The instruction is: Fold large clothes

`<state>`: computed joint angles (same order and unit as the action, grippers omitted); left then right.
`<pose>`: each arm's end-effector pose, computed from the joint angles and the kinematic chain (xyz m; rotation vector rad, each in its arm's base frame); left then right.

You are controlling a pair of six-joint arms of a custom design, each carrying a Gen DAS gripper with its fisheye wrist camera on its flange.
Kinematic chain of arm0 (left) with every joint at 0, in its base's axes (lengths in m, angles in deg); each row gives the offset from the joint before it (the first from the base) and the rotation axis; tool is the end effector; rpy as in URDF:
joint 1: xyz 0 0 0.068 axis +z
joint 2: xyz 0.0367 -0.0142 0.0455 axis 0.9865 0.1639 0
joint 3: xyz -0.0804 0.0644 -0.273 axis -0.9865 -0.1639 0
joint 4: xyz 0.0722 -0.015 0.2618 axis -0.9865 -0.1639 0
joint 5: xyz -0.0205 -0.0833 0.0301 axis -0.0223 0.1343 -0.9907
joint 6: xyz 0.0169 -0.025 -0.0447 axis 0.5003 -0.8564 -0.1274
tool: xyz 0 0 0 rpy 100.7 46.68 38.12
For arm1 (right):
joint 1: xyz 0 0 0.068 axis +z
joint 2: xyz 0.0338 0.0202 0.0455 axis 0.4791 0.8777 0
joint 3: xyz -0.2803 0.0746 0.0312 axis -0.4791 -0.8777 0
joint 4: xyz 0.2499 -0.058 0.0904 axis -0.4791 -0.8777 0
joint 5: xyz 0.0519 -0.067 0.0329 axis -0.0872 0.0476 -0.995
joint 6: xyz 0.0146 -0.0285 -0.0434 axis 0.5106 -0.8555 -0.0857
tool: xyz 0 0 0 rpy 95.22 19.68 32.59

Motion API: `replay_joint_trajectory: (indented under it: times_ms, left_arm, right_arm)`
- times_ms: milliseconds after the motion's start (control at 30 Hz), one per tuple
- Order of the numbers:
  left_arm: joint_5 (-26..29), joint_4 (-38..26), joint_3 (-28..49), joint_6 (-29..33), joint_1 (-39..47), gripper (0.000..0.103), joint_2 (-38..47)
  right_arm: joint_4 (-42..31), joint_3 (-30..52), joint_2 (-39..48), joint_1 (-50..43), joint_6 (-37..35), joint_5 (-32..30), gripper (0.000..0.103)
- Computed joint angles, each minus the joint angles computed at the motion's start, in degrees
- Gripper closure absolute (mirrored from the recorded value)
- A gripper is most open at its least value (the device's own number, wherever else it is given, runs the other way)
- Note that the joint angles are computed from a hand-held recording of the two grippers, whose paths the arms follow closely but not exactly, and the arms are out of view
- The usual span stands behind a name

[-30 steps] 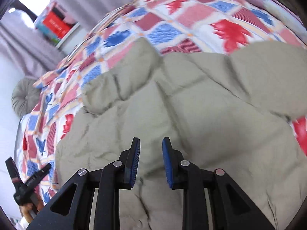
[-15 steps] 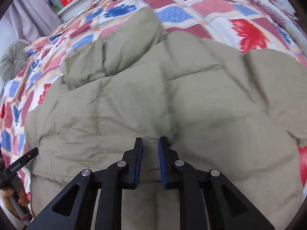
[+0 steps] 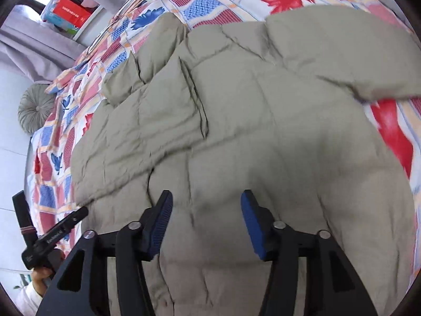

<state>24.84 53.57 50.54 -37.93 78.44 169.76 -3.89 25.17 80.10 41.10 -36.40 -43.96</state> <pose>0.2933 -0.0134 0.1398 0.1204 2.8490 -0.1036 0.2568 0.0653 0.1481 0.5115 2.7344 0.5620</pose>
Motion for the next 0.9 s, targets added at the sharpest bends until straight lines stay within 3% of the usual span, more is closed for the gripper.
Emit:
replay_joint_trajectory:
  times_ms: [267, 333, 400, 500, 767, 800, 833, 900]
  left_arm:
    - [0.9, -3.06, -2.31, -11.27, -13.5, 0.022, -5.25]
    - [-0.52, -2.8, -2.1, -13.54, -16.83, 0.0, -5.81]
    - [-1.96, -2.32, -1.88, -15.89, -20.2, 0.0, -6.63]
    - [-3.74, -2.72, -0.2, -17.81, -24.87, 0.0, -5.48]
    - [-6.04, -4.45, 6.68, -24.81, -33.13, 0.0, 0.23]
    - [-6.12, -4.48, 7.59, -25.54, -33.88, 0.0, 1.16]
    - [-6.31, -4.68, 8.51, -26.33, -34.6, 0.0, 2.03]
    - [-5.93, -5.46, 10.59, -27.79, -35.66, 0.0, 3.86]
  right_arm:
    - [-5.01, -9.8, -13.29, -7.49, -1.09, -4.67, 0.031]
    - [-7.56, -10.42, -15.55, -11.37, -3.9, -5.86, 0.03]
    - [-10.61, -10.57, -17.72, -16.28, -8.07, -7.04, 0.022]
    - [-14.31, -10.02, -19.51, -24.21, -14.56, -8.93, 0.022]
    - [-20.73, -5.33, -12.17, -50.25, -34.58, -17.97, 0.02]
    - [-21.49, -4.25, -10.11, -52.84, -36.89, -19.51, 0.014]
    - [-22.21, -2.99, -7.72, -55.19, -39.07, -21.05, 0.0]
    - [-23.0, -1.07, -4.23, -58.72, -42.19, -23.99, 0.0]
